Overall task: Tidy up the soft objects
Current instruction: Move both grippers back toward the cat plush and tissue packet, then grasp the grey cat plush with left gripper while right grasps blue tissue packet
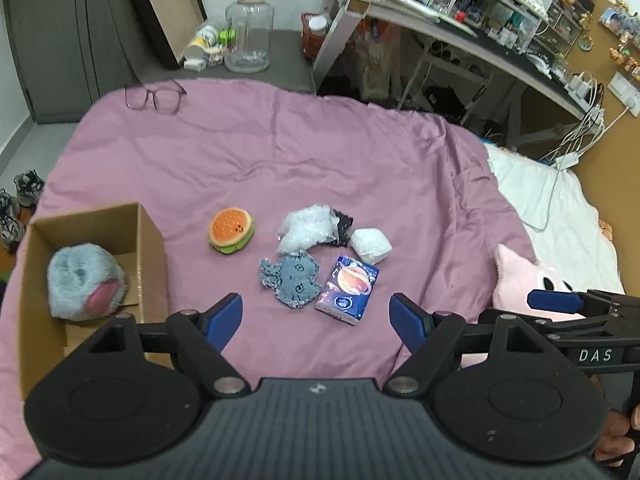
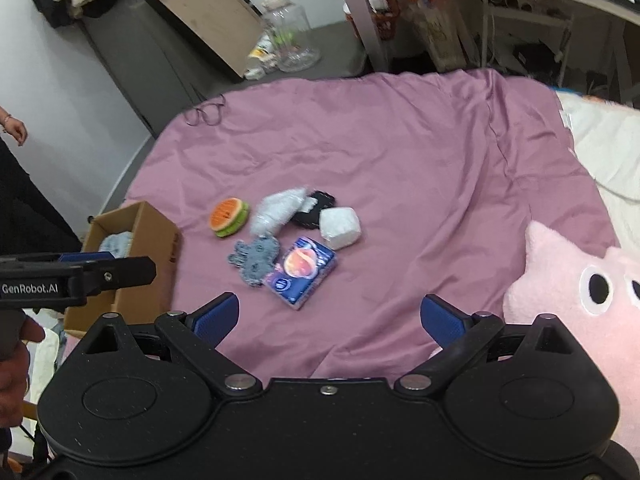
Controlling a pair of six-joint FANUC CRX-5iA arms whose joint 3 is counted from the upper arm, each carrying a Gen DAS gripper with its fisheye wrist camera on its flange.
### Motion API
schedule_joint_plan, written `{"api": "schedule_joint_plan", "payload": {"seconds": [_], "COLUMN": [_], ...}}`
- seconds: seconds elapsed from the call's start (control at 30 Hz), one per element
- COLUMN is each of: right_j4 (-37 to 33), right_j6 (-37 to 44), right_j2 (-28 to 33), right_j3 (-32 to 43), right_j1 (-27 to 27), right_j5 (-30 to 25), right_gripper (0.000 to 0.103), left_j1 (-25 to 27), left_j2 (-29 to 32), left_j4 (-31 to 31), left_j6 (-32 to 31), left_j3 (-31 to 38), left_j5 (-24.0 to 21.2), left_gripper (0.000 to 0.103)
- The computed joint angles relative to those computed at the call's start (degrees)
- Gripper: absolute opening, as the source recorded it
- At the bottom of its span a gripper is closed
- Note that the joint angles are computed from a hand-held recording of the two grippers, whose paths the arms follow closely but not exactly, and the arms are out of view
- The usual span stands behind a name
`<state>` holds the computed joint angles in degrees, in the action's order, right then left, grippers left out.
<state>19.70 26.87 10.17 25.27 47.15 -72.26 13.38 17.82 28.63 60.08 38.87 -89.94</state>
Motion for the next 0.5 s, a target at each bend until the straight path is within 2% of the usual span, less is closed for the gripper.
{"api": "schedule_joint_plan", "payload": {"seconds": [0.5], "right_j4": [-10.53], "right_j6": [4.44], "right_j2": [5.73], "right_j3": [4.60], "right_j1": [-5.73], "right_j5": [0.68], "right_gripper": [0.083], "left_j1": [-2.28], "left_j2": [4.95], "left_j4": [-2.04], "left_j6": [2.42], "left_j3": [-0.89], "left_j5": [2.09], "left_gripper": [0.076]}}
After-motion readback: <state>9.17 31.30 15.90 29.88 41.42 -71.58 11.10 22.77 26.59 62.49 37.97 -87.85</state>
